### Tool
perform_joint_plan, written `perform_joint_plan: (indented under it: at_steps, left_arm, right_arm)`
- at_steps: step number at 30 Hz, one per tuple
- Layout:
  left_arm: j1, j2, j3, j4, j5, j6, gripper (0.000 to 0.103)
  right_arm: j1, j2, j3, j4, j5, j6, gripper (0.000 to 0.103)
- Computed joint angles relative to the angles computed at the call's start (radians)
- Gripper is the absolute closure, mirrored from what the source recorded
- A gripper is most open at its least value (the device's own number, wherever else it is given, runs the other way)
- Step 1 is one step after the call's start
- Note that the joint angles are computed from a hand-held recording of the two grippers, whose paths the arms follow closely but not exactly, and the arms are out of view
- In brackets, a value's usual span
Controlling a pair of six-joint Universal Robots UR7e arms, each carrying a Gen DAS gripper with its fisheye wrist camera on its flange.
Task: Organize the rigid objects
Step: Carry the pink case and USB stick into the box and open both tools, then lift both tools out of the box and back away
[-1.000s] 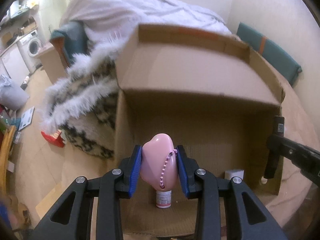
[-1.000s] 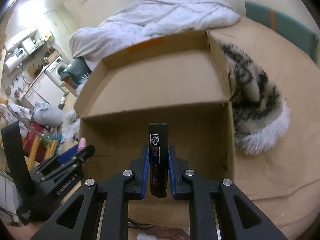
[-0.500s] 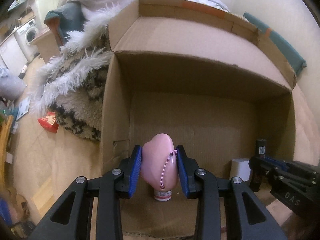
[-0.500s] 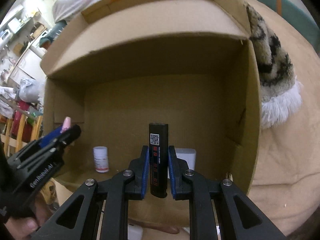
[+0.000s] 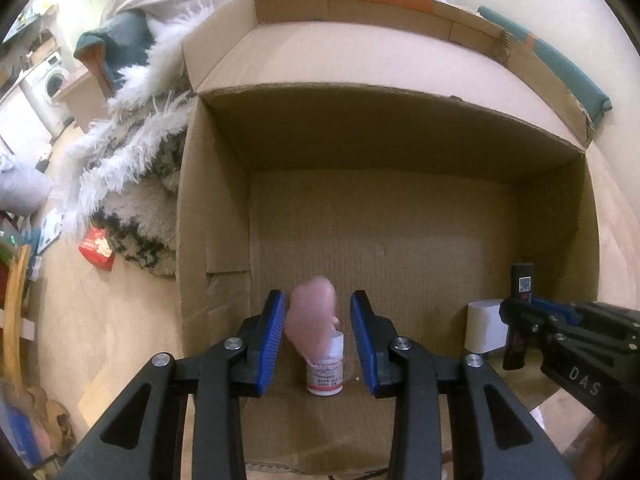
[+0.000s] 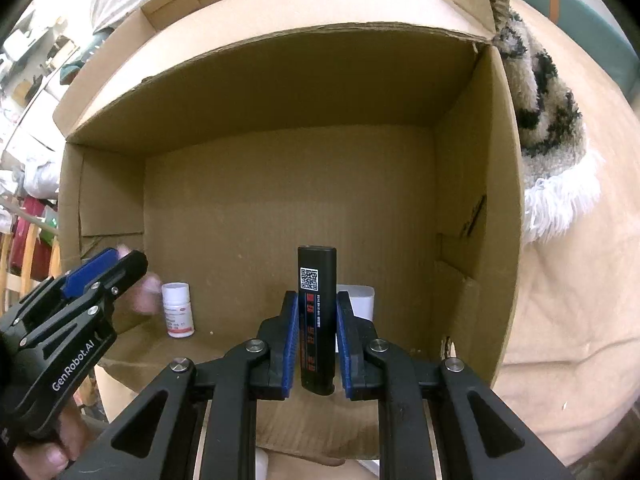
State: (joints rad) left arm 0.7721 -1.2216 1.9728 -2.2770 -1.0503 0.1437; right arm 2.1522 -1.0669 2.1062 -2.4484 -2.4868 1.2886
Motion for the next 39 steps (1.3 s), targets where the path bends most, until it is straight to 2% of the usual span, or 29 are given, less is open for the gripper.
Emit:
perform_joint_plan:
  at_steps: [7,12,14,15,16,17,18,19,20,22,24,32,35,39]
  left_arm:
    - [-0.016,-0.021,0.018,0.012,-0.002,-0.015,0.072]
    - [-0.029,-0.029,0.029,0.0,0.012,0.018,0.072]
    - [-0.039,-0.04,0.044,-0.03,0.019,0.033,0.07]
    - [-0.044,-0.044,0.049,-0.042,0.021,0.04,0.065]
    - [-0.045,-0.046,0.049,-0.046,0.02,0.044,0.055]
    - [-0.045,-0.048,0.05,-0.049,0.016,0.045,0.051]
    - [-0.046,-0.051,0.05,-0.052,0.01,0.044,0.046]
    - [-0.043,-0.052,0.047,-0.054,0.003,0.048,0.046]
    - [-0.042,-0.05,0.045,-0.055,0.002,0.051,0.046]
    - [-0.044,-0.05,0.045,-0.057,0.007,0.054,0.045]
    - [-0.047,-0.053,0.05,-0.058,0.009,0.051,0.045]
    - [-0.039,-0.064,0.047,-0.075,-0.003,0.051,0.045]
    - [-0.036,-0.068,0.039,-0.058,-0.01,0.047,0.045]
    - [-0.038,-0.077,0.023,-0.042,-0.009,0.042,0.045]
  right_arm:
    - [0.006,0.008,0.014,-0.067,-0.019,-0.035,0.085]
    - [0.012,0.01,0.016,-0.113,-0.03,-0.051,0.082]
    - [0.021,0.013,0.012,-0.119,-0.049,-0.061,0.082]
    - [0.026,0.013,0.007,-0.096,-0.067,-0.046,0.08]
    - [0.03,0.013,0.003,-0.08,-0.081,-0.031,0.075]
    - [0.032,0.011,0.004,-0.08,-0.088,-0.026,0.063]
    - [0.035,0.009,0.009,-0.096,-0.094,-0.026,0.042]
    - [0.039,0.007,0.015,-0.116,-0.103,-0.025,0.034]
    - [0.043,0.005,0.018,-0.124,-0.114,-0.021,0.029]
    - [0.046,-0.001,0.028,-0.159,-0.119,-0.037,0.026]
    - [0.05,-0.008,0.042,-0.198,-0.123,-0.048,0.012]
    - [0.062,-0.018,0.053,-0.221,-0.145,-0.054,0.009]
    - [0.076,-0.02,0.056,-0.222,-0.161,-0.051,0.004]
    - [0.097,-0.016,0.046,-0.229,-0.181,-0.048,0.004]
